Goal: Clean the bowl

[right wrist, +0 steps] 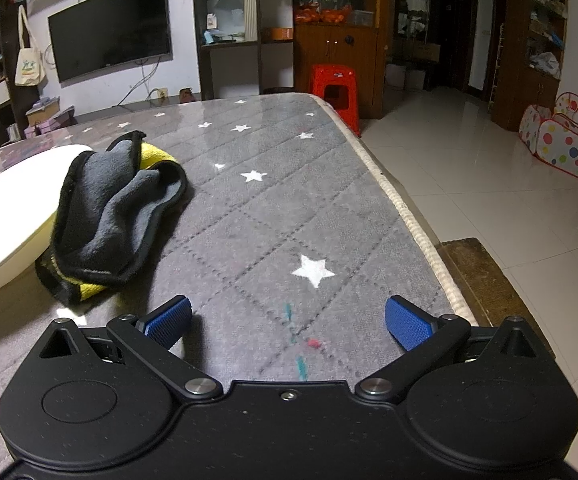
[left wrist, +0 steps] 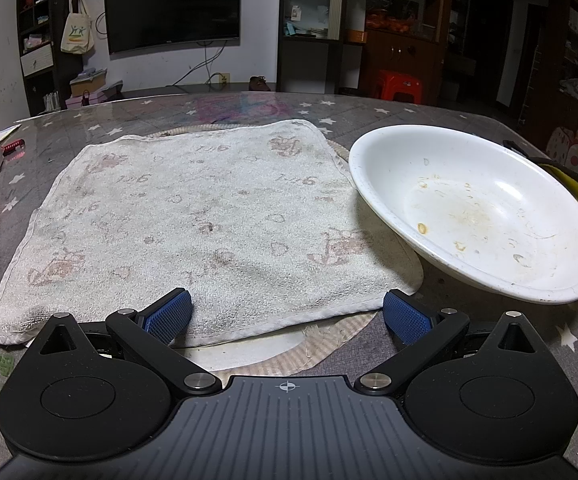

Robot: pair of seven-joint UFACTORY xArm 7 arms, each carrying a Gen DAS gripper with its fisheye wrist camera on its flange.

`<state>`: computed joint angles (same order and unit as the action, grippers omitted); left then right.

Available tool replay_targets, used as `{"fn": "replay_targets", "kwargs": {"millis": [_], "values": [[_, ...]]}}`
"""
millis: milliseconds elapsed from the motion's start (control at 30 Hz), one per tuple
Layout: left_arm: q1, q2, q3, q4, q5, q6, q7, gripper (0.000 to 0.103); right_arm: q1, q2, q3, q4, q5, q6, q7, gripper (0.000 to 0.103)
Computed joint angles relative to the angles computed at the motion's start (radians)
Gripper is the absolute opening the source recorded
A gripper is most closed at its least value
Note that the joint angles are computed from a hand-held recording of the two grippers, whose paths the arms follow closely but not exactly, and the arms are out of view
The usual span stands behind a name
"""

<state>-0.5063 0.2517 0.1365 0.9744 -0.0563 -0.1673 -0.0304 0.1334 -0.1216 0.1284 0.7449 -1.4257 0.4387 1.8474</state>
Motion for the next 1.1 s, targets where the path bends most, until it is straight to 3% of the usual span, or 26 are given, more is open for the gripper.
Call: {"fn": "replay_targets", "kwargs": {"millis": [1100], "values": [[0.006, 0.0, -0.005, 0.0, -0.001, 0.0, 0.002, 0.103, 0.005, 0.002, 0.004, -0.001, -0.018, 0.008, 0.012, 0.103]]}}
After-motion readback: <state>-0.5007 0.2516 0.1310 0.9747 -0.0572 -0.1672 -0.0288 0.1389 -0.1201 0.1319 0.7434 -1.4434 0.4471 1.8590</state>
